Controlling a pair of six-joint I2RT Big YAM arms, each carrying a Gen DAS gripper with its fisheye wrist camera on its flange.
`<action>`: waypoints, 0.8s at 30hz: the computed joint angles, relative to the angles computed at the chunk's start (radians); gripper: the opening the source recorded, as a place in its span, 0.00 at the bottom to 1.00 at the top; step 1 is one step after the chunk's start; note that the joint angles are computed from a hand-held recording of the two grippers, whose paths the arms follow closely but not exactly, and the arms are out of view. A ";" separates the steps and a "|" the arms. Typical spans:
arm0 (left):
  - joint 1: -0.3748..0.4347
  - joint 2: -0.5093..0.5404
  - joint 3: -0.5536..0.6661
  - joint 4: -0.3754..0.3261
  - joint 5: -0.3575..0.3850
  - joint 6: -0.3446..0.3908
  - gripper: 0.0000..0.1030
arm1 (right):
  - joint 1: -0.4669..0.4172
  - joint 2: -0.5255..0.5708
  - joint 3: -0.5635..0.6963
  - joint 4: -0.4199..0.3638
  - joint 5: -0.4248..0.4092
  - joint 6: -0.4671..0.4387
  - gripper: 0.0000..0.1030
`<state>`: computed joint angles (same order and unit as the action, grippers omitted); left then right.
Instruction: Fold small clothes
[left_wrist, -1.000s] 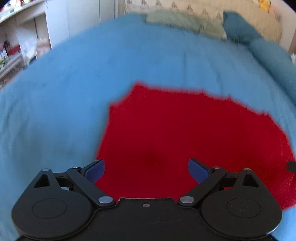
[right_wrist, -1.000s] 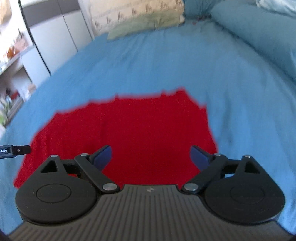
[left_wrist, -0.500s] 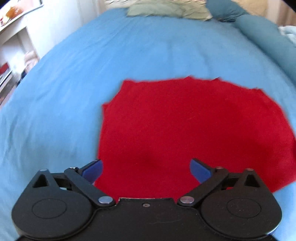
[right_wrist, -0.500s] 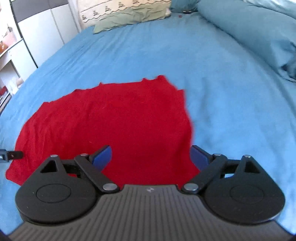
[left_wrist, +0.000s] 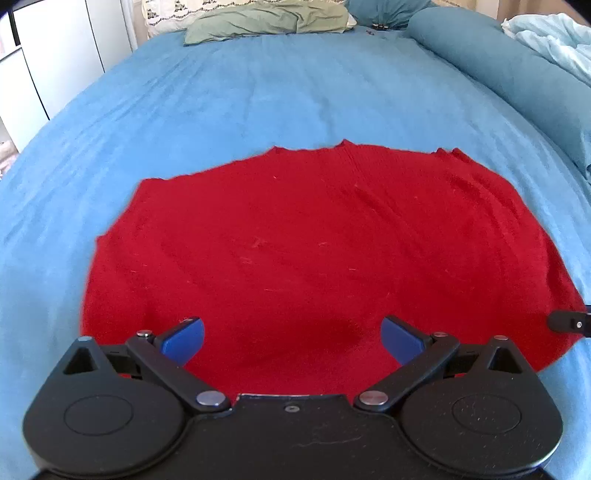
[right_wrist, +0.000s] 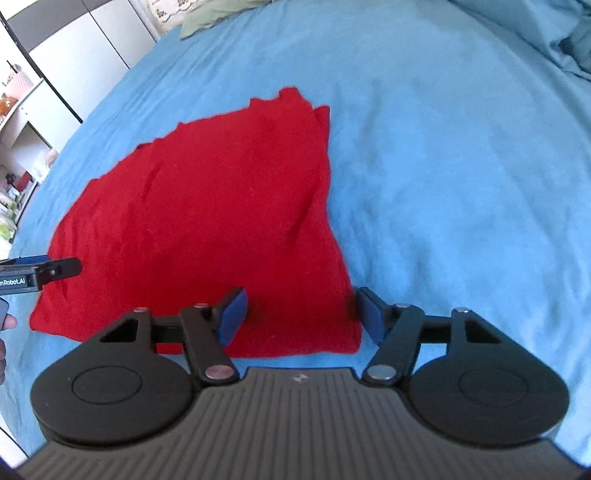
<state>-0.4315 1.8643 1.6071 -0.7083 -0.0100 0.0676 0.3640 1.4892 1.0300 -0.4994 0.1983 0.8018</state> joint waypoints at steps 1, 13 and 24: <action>-0.005 0.007 0.000 0.006 -0.005 -0.005 1.00 | 0.000 0.006 -0.004 0.014 0.003 -0.003 0.75; -0.043 0.092 0.075 0.008 -0.053 -0.022 1.00 | -0.003 -0.009 0.036 -0.033 -0.012 0.021 0.22; 0.064 0.011 0.077 -0.088 0.001 0.044 0.98 | 0.074 0.090 0.425 -0.026 -0.052 -0.026 0.21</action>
